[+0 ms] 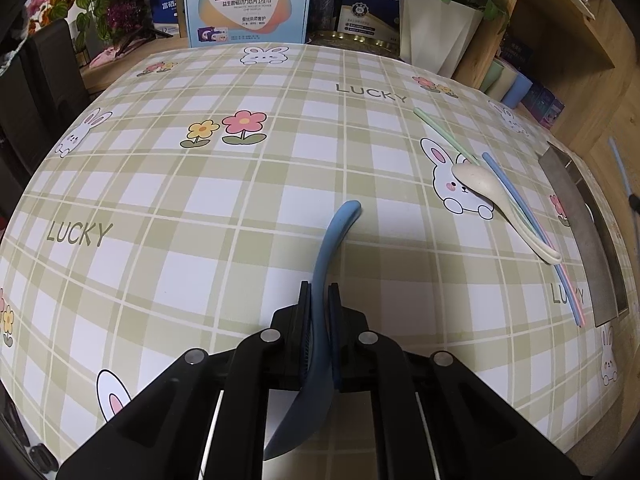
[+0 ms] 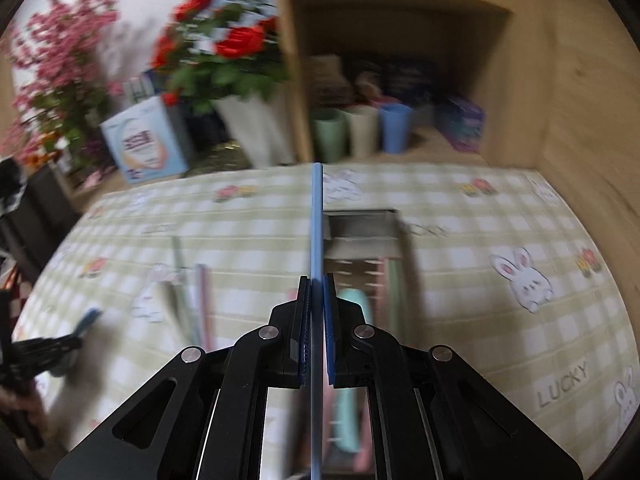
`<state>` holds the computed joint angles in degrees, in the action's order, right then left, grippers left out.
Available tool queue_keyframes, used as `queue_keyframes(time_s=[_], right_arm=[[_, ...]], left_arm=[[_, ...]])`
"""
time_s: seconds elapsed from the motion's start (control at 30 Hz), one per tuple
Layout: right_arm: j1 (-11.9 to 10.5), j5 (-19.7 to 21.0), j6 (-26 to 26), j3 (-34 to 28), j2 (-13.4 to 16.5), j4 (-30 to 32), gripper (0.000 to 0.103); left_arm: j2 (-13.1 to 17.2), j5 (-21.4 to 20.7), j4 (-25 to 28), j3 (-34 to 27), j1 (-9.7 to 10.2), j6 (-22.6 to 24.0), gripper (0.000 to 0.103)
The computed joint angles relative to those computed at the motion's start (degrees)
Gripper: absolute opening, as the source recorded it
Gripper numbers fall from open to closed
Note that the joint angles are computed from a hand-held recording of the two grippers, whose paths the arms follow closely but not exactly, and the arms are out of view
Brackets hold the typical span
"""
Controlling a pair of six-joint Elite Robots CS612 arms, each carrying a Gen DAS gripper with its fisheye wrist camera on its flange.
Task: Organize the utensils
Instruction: 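Carry the blue chopstick into the steel tray and open the right tool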
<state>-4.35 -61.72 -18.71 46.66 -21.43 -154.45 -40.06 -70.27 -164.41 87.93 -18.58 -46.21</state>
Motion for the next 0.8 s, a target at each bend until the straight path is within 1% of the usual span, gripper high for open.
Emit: queue_keyframes(time_s=[0.1,0.17,0.3,0.47,0.63,0.8], right_arm=[[-0.3,-0.8,1.2,-3.1,1.4,4.4,0.006],[-0.3,-1.3,0.3,-3.7,1.8,5.5,0.006],[0.4,-4.4,-1.7,-5.6,2.9,8.1,0.006],[0.9,-7.8,0.0,-9.2,4.8,11.8,0.006],[1.3,-10.3,0.3,-10.9,5.9,13.7,0.006],[1.4,-10.7,0.7,-10.8,6.0,13.9,0.006]], left_arm=[[-0.1,-1.4,-0.6,0.1,0.39,-1.6,0.008],[-0.1,-1.8,-0.4,0.1,0.42,-2.4,0.008],[-0.1,-1.3,0.5,-0.3,0.23,-2.7,0.007],[-0.5,-1.5,-0.5,-0.2,0.17,-2.4,0.007],[-0.8,-2.6,-3.3,-0.1,0.16,-2.2,0.007],[-0.9,-4.1,-4.2,-0.9,0.06,-1.7,0.007]])
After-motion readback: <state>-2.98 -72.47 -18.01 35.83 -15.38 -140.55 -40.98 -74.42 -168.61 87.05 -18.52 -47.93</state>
